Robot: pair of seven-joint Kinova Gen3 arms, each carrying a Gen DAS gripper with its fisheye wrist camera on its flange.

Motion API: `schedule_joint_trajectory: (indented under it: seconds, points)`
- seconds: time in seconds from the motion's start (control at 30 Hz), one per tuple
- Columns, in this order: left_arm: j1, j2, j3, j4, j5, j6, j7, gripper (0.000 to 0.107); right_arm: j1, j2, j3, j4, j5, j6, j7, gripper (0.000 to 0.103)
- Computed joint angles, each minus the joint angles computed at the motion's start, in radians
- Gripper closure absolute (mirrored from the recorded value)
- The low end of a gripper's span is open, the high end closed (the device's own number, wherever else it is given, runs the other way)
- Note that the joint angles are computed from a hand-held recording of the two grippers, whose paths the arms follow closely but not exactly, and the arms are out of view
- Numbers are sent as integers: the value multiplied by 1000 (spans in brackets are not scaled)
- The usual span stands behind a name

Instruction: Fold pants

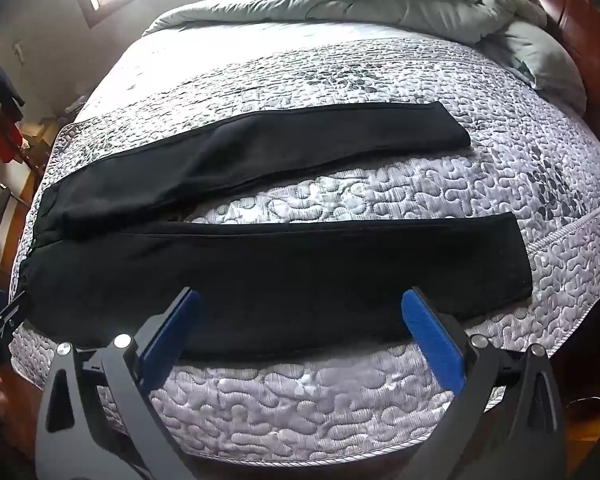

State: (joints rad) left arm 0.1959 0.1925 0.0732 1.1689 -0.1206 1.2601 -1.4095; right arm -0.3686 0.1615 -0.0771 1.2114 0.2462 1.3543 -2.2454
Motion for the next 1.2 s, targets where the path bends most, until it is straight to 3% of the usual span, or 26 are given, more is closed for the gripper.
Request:
schedule_joint_trajectory:
  seconds: [1.2]
  points:
    - [7, 5, 0, -9, -7, -1, 4, 8, -1, 0, -2, 1, -2, -4, 7, 3]
